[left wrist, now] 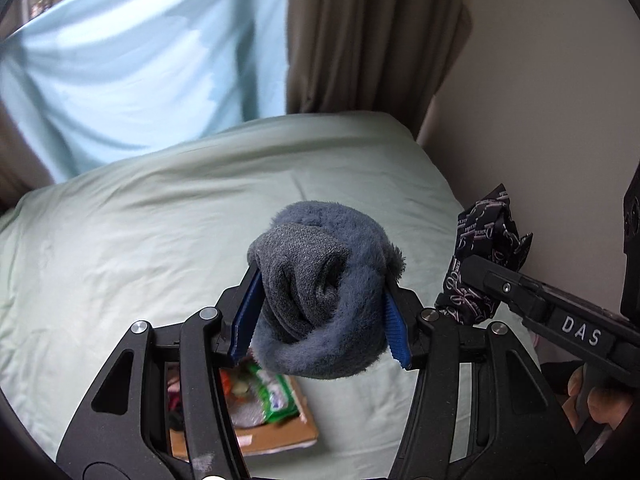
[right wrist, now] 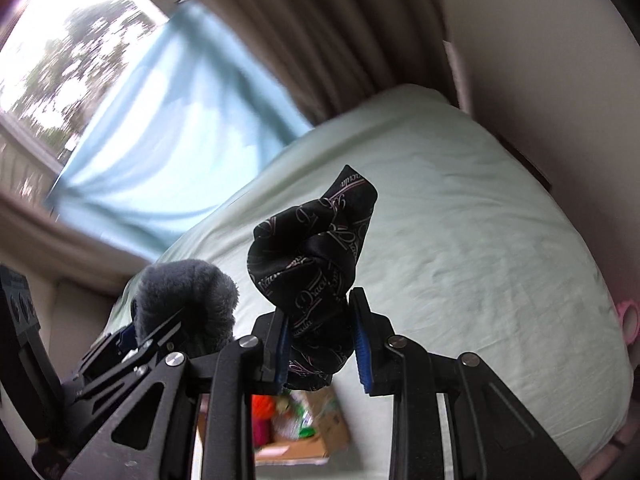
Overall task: Organize soft objects
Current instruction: 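Carry the grey sock and black patterned fabric into the box and release both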
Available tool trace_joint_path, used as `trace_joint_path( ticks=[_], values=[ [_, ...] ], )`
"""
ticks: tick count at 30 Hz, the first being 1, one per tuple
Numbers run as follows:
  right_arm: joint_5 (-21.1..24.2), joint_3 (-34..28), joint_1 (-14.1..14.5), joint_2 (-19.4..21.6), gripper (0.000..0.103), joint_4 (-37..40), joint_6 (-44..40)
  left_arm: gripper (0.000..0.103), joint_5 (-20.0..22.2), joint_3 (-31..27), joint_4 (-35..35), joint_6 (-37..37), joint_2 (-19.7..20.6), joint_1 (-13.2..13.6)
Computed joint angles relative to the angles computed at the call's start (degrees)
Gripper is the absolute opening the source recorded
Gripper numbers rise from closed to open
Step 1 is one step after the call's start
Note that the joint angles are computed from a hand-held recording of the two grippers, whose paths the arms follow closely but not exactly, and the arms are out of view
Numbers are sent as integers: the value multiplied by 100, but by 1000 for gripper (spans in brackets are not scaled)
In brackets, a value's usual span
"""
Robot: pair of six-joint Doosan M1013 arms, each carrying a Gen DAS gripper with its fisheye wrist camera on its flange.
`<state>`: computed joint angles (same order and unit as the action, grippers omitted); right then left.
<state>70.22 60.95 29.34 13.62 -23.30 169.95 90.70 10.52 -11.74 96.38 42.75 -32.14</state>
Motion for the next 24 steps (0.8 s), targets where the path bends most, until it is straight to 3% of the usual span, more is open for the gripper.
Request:
trace_joint_path(
  ticks=[5, 11, 17, 24],
  values=[
    [37, -455, 399, 269, 25, -10, -378, 51, -822, 1763, 34, 4, -1030, 330],
    [113, -1107, 731, 795, 25, 274, -849, 51, -1099, 2839, 33, -5, -1578, 794],
    [300, -1779, 864, 1358, 25, 681, -1115, 51, -1141, 3464, 142, 48, -1747, 1193],
    [1264, -2854, 955, 2251, 25, 889, -1762, 51, -900, 3677, 229, 133, -1547, 1546]
  ],
)
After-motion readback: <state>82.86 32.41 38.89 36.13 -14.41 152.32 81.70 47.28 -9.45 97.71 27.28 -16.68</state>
